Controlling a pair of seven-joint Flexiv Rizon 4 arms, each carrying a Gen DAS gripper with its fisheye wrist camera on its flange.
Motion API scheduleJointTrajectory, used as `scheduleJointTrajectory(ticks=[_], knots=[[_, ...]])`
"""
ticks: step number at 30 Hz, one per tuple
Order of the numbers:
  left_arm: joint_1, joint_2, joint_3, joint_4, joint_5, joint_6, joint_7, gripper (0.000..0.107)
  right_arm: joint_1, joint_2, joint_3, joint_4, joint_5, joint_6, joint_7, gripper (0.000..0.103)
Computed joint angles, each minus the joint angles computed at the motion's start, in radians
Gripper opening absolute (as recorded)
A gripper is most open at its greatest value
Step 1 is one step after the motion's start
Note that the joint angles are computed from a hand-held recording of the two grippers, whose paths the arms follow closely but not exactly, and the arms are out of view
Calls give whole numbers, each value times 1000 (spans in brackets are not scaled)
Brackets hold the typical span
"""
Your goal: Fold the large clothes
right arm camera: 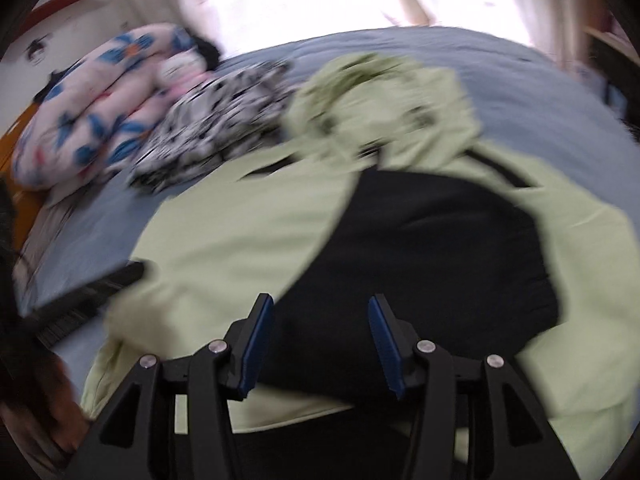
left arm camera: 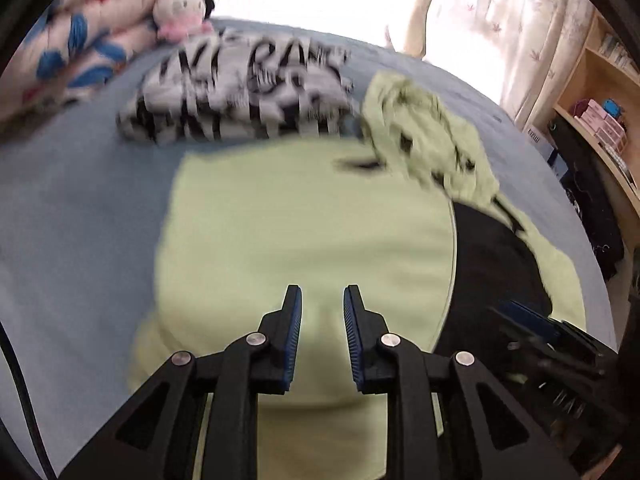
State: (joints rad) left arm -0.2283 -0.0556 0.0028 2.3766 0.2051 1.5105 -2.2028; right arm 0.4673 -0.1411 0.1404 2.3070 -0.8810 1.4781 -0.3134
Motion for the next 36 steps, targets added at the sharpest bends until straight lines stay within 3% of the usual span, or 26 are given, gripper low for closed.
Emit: scheduleJointTrajectory(ticks=[2,4,6,8,9,11,12,14,19,25,28,30,31,33,36], knots=[[-9,-35,20,-10,60,-34,-72,20,11,-18,12,-9,7,-74,-39,50],[8,-46,28,20,40,15,-40,17,10,-9,1,-5,-21,-151,-35,48],[12,-40,59,26,60,20,-34,15,-24,19,-25,21,-85,-194,33,48],[-2,-27,116,-5,186,-28,-113,15,-99,62,-44,71,-102,-181,76,47],[14,-24,125,-12,216,-41,-122,15,-141,70,-51,94,-99,-116,69,33],[56,-20,117,3,201,-35,-93,15,-189,85,-24,119,32,-67,-43,9],[84,-15,105,31,148,-8,-39,15,-198,88,-17,121,59,-61,-69,4],[114,-9,78,77,53,44,40,15,-208,101,-7,132,76,-53,-85,5],[93,4,99,25,196,-36,-72,15,-212,109,5,130,-3,-83,-15,12],[118,39,61,32,176,-80,-47,19,-214,126,19,132,-4,-75,6,26],[127,62,44,34,192,-105,-53,28,-218,148,30,140,9,-86,19,34],[132,88,28,25,237,-149,-91,48,-222,162,38,148,22,-82,18,35],[136,107,16,18,270,-183,-120,53,-224,170,43,151,27,-84,16,35],[144,143,-3,23,299,-213,-143,55,-227,190,54,162,41,-85,17,35],[145,191,-15,55,252,-234,-98,55,-223,216,73,176,103,-89,-11,35]])
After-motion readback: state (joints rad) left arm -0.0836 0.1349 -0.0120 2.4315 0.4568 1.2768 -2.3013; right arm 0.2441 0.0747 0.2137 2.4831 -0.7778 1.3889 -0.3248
